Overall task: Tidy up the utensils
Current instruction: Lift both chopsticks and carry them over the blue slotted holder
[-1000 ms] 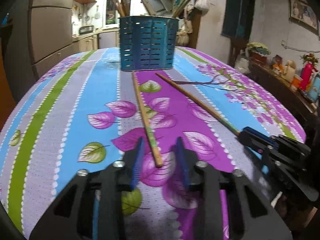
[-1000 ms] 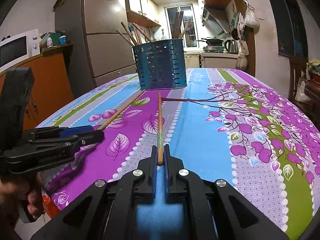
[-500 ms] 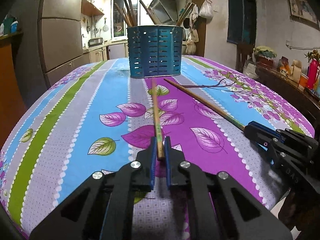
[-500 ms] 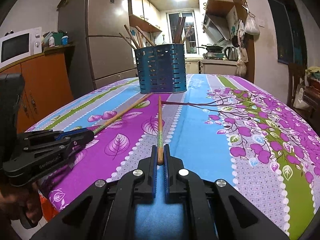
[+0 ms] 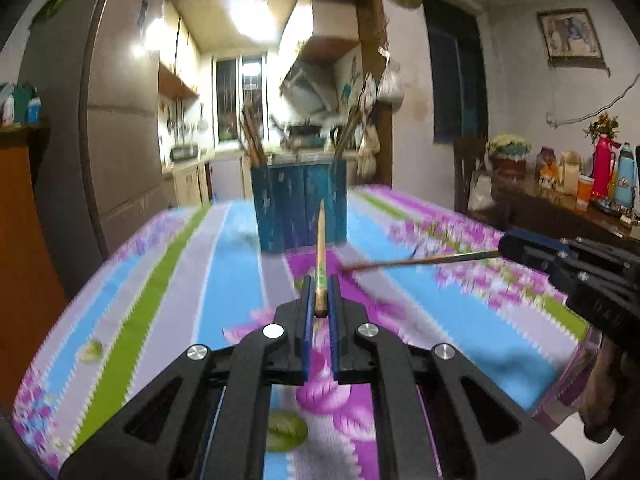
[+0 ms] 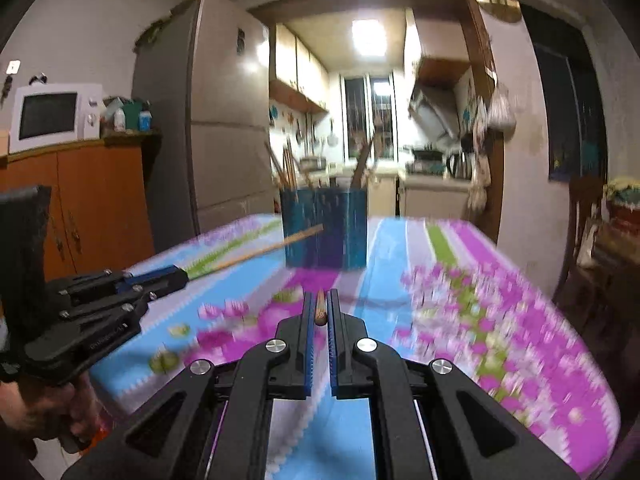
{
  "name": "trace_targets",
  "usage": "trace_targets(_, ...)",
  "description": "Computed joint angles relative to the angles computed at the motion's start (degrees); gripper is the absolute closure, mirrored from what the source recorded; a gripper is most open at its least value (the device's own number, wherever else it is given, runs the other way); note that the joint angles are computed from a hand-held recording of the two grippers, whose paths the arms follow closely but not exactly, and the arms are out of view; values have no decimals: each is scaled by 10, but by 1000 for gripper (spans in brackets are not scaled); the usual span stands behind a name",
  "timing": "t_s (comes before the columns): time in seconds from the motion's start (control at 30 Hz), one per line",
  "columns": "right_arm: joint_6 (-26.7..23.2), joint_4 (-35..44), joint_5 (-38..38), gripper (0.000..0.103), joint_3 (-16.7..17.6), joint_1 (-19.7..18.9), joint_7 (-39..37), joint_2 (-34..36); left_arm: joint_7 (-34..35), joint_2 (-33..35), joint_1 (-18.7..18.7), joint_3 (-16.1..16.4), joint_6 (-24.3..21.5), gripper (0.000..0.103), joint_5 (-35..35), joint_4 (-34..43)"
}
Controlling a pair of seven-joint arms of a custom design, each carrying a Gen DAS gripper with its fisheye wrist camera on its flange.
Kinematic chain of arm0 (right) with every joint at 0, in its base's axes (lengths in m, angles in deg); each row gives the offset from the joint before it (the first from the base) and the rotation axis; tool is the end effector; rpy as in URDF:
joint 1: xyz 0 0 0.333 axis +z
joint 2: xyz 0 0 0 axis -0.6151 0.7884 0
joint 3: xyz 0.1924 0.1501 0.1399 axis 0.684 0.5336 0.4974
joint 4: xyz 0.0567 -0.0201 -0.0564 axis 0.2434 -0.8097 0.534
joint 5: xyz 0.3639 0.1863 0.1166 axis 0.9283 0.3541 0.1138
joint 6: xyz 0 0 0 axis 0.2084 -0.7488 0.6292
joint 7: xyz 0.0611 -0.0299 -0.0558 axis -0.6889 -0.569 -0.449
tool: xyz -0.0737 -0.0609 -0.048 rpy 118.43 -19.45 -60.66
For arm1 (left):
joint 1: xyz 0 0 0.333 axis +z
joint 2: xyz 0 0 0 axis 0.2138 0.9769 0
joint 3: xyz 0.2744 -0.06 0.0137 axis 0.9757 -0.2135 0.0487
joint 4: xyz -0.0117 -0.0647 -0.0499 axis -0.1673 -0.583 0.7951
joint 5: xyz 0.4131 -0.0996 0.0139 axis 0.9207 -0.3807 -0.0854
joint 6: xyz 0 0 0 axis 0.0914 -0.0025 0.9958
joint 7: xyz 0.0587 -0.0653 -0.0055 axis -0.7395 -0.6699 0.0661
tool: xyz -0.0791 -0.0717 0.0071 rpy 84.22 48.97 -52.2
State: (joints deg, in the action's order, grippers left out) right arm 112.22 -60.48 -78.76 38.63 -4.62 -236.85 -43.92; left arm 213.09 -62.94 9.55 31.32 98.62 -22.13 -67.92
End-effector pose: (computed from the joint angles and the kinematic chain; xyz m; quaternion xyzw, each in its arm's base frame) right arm 0.5959 0.3963 0.5153 -0.4967 0.6139 -0.4511 0.4159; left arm 0.7133 -0.2121 0.5300 -0.3147 0.7478 -0.5260 0.2552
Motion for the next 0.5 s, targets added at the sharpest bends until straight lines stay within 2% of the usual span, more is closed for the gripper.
trace_targets(0.13, 3, 4, -37, 96, -2, 0, -2, -20, 77, 5, 14, -32, 14, 98, -64, 26)
trace_targets(0.33, 23, 26, -55, 96, -1, -16, -23, -24, 153, 20, 13, -51, 23, 98, -129, 75)
trace_targets(0.5, 48, 51, -53, 96, -5, -27, -42, -17, 191, 24, 6, -54, 22, 98, -155, 96)
